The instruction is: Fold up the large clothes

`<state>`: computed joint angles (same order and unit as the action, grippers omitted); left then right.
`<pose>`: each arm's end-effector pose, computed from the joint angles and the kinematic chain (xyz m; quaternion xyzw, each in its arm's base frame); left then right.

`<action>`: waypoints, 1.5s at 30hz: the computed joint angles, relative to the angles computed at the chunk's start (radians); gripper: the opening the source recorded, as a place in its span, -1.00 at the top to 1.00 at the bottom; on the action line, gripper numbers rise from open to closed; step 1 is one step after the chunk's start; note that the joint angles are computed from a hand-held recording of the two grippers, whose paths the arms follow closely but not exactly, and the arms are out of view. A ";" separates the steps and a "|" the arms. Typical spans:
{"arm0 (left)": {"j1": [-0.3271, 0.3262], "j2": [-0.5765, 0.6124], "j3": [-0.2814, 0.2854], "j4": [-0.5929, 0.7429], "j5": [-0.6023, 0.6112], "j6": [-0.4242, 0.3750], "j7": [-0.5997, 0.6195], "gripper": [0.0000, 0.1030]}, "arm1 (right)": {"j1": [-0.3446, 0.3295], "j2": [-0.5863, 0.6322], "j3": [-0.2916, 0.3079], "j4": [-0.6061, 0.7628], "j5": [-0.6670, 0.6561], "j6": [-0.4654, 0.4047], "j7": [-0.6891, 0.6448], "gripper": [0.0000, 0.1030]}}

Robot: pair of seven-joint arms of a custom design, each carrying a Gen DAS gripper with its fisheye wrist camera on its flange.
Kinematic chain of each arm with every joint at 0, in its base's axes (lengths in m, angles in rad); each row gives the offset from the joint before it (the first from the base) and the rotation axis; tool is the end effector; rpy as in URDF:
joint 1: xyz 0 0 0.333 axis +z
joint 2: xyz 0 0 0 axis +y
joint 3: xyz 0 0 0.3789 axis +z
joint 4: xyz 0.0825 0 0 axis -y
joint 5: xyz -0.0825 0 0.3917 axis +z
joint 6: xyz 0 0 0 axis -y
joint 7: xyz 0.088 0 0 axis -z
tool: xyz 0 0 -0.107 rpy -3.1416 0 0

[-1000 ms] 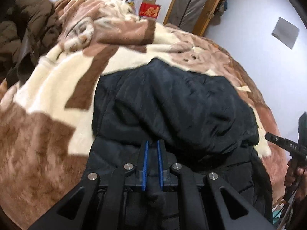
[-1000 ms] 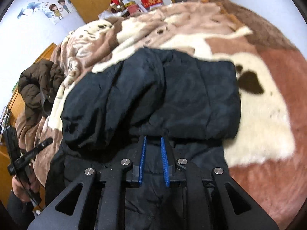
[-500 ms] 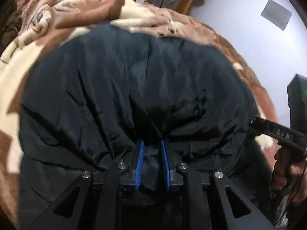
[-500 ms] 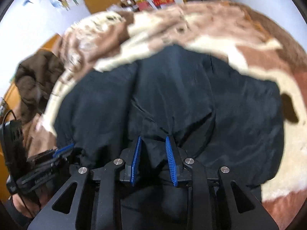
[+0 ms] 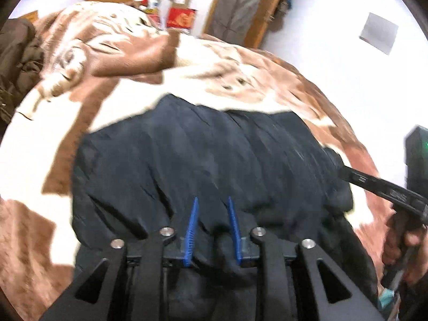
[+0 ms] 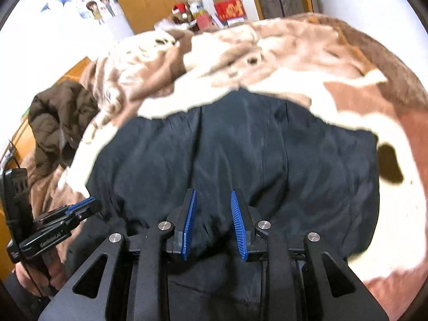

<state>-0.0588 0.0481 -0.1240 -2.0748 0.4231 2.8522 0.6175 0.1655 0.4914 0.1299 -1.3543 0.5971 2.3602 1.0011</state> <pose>0.5978 -0.1316 0.5475 -0.7771 0.5084 -0.3141 0.1975 0.7514 0.2095 0.5563 -0.8018 0.4691 -0.0240 0.3695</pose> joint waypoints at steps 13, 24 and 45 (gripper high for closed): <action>0.014 0.070 0.033 0.001 0.078 0.007 -0.119 0.47 | 0.060 0.079 -0.018 0.040 -0.085 -0.072 0.026 0.49; 0.006 0.026 0.035 0.005 0.092 0.018 -0.088 0.47 | 0.026 0.039 0.012 0.028 -0.040 0.020 -0.039 0.45; 0.022 0.151 0.078 0.150 0.070 0.009 -0.022 0.47 | 0.027 0.242 -0.016 0.314 -0.211 0.026 0.126 0.39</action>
